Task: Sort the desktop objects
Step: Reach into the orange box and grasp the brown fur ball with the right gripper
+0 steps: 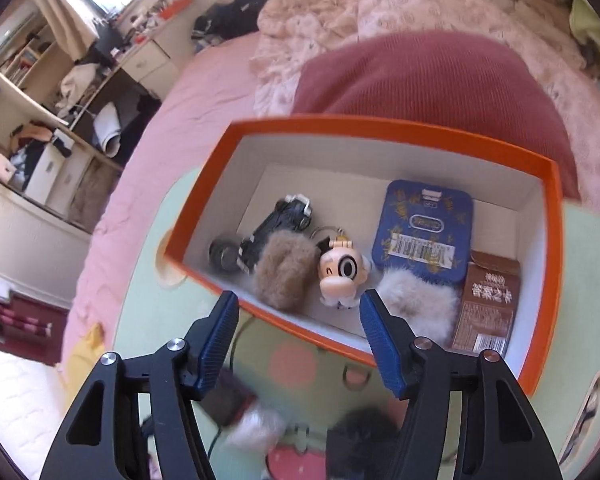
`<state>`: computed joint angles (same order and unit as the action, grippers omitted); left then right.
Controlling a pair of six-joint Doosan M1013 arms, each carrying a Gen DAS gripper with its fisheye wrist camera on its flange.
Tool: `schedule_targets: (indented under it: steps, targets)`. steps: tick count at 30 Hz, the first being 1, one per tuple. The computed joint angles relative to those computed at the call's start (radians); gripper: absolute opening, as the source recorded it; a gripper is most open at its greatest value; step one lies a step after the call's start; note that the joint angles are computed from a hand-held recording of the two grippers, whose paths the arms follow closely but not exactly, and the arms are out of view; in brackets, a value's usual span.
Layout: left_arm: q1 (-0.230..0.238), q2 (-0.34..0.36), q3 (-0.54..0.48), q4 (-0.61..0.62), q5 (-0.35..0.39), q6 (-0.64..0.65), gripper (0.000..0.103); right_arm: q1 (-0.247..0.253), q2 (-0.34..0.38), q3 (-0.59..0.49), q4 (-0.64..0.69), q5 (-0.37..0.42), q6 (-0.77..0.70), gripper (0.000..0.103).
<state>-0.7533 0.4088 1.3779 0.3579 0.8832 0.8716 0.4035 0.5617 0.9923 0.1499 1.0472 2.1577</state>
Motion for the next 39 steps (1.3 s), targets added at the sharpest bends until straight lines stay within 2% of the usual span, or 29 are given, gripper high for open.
schedule_targets:
  steps: [3, 6, 7, 8, 11, 13, 15, 17, 21, 23, 27, 29, 32, 33, 37, 39]
  targets:
    - [0.001, 0.002, -0.003, 0.001, 0.002, -0.002, 0.103, 0.024, 0.013, -0.018, -0.048, 0.126, -0.051, 0.062]
    - [0.002, 0.005, -0.007, 0.001, 0.004, 0.000, 0.103, 0.040, -0.005, 0.014, -0.092, 0.131, -0.112, 0.062]
    - [0.002, 0.005, -0.008, 0.001, 0.004, -0.001, 0.103, 0.035, -0.015, 0.026, -0.068, 0.127, -0.124, 0.061]
    - [0.001, 0.005, -0.008, 0.001, 0.004, 0.000, 0.103, 0.028, -0.028, 0.044, -0.033, 0.096, -0.121, 0.061]
    - [0.002, 0.004, -0.008, 0.001, 0.005, 0.001, 0.103, 0.002, -0.076, 0.102, 0.078, -0.101, -0.098, 0.061]
    - [0.002, 0.004, -0.007, 0.000, 0.004, 0.001, 0.103, 0.008, -0.067, 0.064, 0.017, -0.146, -0.035, 0.061]
    - [0.002, 0.003, -0.005, 0.000, 0.002, 0.001, 0.103, 0.012, -0.042, 0.017, 0.004, -0.137, -0.024, 0.061]
    - [0.003, 0.001, -0.003, 0.000, 0.000, 0.001, 0.103, 0.005, 0.005, -0.042, 0.087, -0.118, -0.088, 0.061]
    - [0.002, -0.001, 0.001, 0.002, -0.003, -0.002, 0.103, 0.007, 0.123, -0.196, 0.107, 0.034, -0.138, 0.061]
    - [0.002, -0.002, 0.002, 0.003, -0.003, -0.005, 0.103, -0.003, 0.108, -0.141, 0.233, 0.031, -0.230, 0.061]
    - [-0.001, -0.004, 0.007, 0.016, 0.006, -0.032, 0.103, 0.002, 0.094, -0.104, 0.284, 0.057, -0.275, 0.063]
    - [-0.002, -0.005, 0.007, 0.019, 0.007, -0.034, 0.103, -0.011, 0.074, -0.067, 0.371, 0.071, -0.304, 0.063]
    - [-0.003, -0.004, 0.008, 0.020, 0.006, -0.035, 0.103, -0.022, 0.056, -0.049, 0.425, 0.091, -0.350, 0.063]
    - [-0.003, -0.005, 0.010, 0.021, 0.004, -0.037, 0.103, -0.022, 0.049, -0.047, 0.414, 0.089, -0.353, 0.063]
    - [-0.003, -0.008, 0.016, 0.021, 0.001, -0.037, 0.103, 0.002, -0.009, -0.007, 0.179, -0.032, -0.197, 0.063]
    - [-0.002, -0.010, 0.019, 0.020, -0.001, -0.036, 0.103, 0.016, -0.012, -0.019, 0.059, -0.004, -0.110, 0.063]
